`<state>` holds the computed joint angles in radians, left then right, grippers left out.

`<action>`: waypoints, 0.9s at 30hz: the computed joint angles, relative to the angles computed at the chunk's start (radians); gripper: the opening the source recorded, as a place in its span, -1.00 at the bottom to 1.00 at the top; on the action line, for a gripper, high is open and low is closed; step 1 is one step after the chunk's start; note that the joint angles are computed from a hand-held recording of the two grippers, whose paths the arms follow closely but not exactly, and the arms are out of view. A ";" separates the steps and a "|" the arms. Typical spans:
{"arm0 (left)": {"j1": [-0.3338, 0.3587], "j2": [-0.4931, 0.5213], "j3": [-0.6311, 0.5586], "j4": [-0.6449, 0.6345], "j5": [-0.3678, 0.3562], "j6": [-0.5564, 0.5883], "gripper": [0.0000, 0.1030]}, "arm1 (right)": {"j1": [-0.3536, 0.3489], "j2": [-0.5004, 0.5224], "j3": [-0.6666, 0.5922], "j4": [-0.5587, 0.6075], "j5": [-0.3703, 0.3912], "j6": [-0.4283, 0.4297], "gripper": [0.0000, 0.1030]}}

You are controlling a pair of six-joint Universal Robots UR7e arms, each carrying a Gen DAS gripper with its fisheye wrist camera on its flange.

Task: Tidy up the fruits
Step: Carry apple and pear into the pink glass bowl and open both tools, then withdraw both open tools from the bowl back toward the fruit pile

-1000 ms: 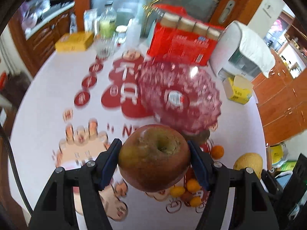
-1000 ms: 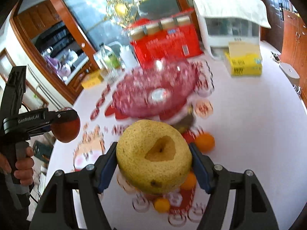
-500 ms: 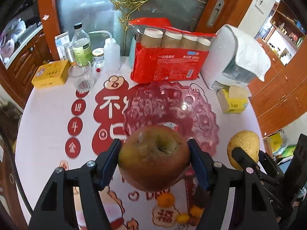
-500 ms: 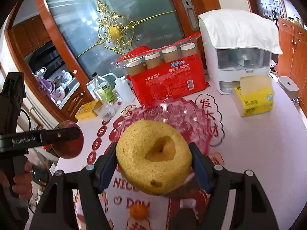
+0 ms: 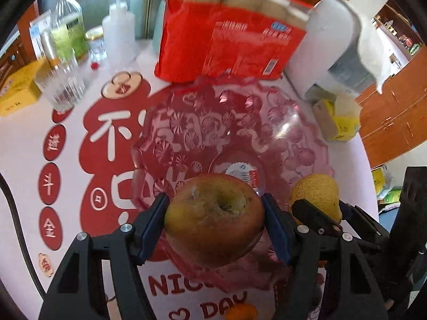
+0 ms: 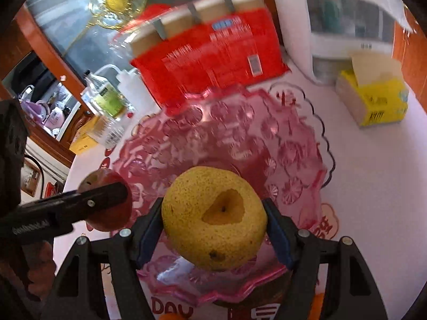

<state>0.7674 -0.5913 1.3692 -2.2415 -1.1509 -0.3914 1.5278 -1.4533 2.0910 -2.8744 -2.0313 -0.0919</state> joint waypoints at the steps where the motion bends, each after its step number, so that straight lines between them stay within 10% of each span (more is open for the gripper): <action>1: 0.005 0.008 -0.001 -0.007 -0.002 0.001 0.33 | -0.008 0.007 -0.005 0.010 0.004 0.000 0.39; 12: 0.025 0.061 -0.043 0.004 -0.012 0.084 0.32 | -0.012 0.053 -0.023 0.010 -0.068 -0.010 0.40; 27: -0.040 -0.110 0.119 -0.160 -0.058 0.100 0.59 | 0.073 -0.083 0.023 0.038 -0.083 0.073 0.43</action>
